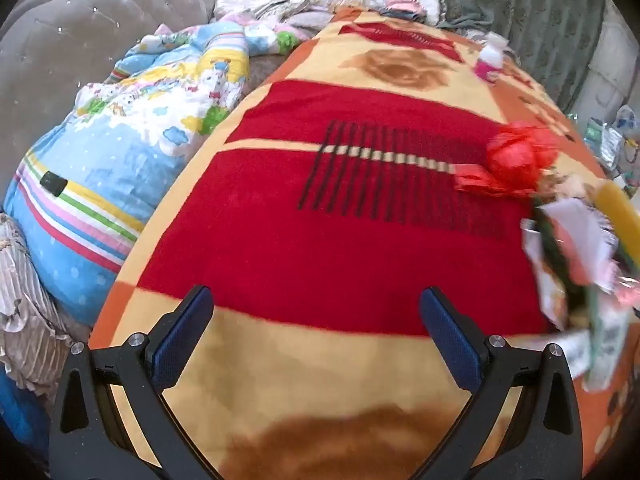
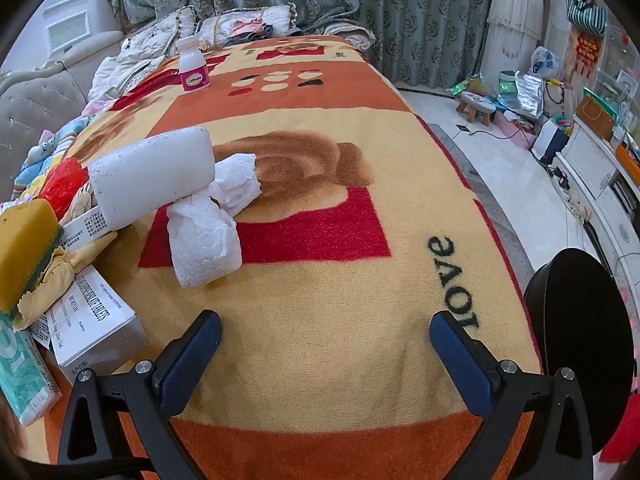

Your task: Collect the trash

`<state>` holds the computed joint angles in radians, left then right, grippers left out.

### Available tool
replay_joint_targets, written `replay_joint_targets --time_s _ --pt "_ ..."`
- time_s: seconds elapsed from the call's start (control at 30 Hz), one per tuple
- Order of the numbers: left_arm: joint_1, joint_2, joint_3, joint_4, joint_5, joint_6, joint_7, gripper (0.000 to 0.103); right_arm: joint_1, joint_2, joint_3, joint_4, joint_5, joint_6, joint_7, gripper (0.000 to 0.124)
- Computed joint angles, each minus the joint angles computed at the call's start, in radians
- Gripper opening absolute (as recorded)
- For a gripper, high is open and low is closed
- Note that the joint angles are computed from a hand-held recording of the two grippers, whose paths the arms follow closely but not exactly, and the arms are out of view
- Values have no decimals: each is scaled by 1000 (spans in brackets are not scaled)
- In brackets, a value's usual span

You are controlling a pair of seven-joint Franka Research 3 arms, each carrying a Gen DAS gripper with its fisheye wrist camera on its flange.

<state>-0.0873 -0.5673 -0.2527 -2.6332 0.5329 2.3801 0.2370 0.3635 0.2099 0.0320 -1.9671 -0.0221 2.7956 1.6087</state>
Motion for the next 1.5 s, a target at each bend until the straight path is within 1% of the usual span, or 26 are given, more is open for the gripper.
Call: replay_joint_targets --time_s 0.1,0.23,0.3,0.4,0.5,0.63,0.7,0.8,0.87,0.97,1.03,1.1,1.33,1.4,1.5 --pt "-14 -13 -42 20 20 -21 -32 103 -3 0 3 1 7 -3 -7 103" --pt "-42 -7 -75 59 54 -32 -48 103 -19 -18 22 15 48 -92 -76 103" --pt "-51 -4 -93 76 81 -40 -60 103 -26 -52 24 -16 63 -97 -99 103" --pt "-69 14 -107 108 110 -27 -77 103 -20 -137 29 -123 47 -9 -75 103" --pt "-70 30 -126 142 155 -16 -110 103 -26 -203 49 -187 103 60 -129 103" --pt "-75 42 -144 182 210 -23 -146 103 -5 -292 69 -265 259 174 -242 103" --pt "-75 49 -150 201 234 -31 -161 103 22 -312 66 -274 345 204 -307 103" --pt "-75 54 -163 225 278 -50 -184 103 55 -339 64 -292 423 267 -365 103" --pt "-83 55 -161 233 291 -60 -188 103 56 -350 76 -302 419 305 -369 103" --pt "-90 58 -162 244 311 -67 -201 103 79 -361 65 -303 441 317 -399 103" --pt "-92 59 -163 250 325 -73 -210 103 121 -370 33 -302 507 323 -453 103" --pt "-95 63 -164 258 335 -80 -216 103 146 -376 17 -298 555 331 -491 103" --pt "-103 71 -154 267 354 -81 -220 103 137 -377 32 -287 574 345 -503 103" --pt "-103 72 -156 270 358 -83 -230 103 120 -373 48 -286 553 352 -483 103" --pt "-103 72 -153 271 359 -84 -239 103 121 -370 48 -282 548 353 -477 103"
